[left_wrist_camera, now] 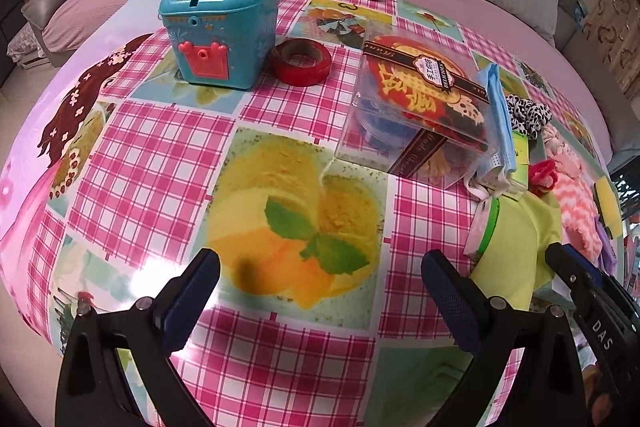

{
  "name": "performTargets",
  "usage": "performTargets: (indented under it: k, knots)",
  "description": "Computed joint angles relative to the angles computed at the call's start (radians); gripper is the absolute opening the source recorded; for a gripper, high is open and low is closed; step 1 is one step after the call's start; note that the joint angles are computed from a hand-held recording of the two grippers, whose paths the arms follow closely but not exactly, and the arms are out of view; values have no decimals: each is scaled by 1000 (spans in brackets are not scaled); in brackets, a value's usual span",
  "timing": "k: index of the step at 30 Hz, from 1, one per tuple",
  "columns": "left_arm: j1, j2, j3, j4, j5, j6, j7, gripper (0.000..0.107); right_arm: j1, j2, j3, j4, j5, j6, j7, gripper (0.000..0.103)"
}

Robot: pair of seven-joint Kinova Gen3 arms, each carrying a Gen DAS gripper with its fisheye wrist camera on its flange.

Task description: Organize soft objects

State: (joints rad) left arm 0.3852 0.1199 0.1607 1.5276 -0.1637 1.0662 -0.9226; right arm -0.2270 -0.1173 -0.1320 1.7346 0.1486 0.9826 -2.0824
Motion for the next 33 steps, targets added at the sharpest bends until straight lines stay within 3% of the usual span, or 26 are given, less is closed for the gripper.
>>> performTargets:
  k: [4,8,15,33]
  knots:
    - [-1,0,0,0,0,0,-1,101,2,-1,4,3,-14,-6,9,9]
    - [-1,-1,0,1,0,0,0,101,-5,-9,-19,2,37,-2,-20,5]
    - [0,0,0,0,-3,-2,3,101,-10,-19,-21,2,40,-9,-13,3]
    - [-11,-8,-1,10,16,-14,2,101,-52,14,-14,-15,-126,20,174,3]
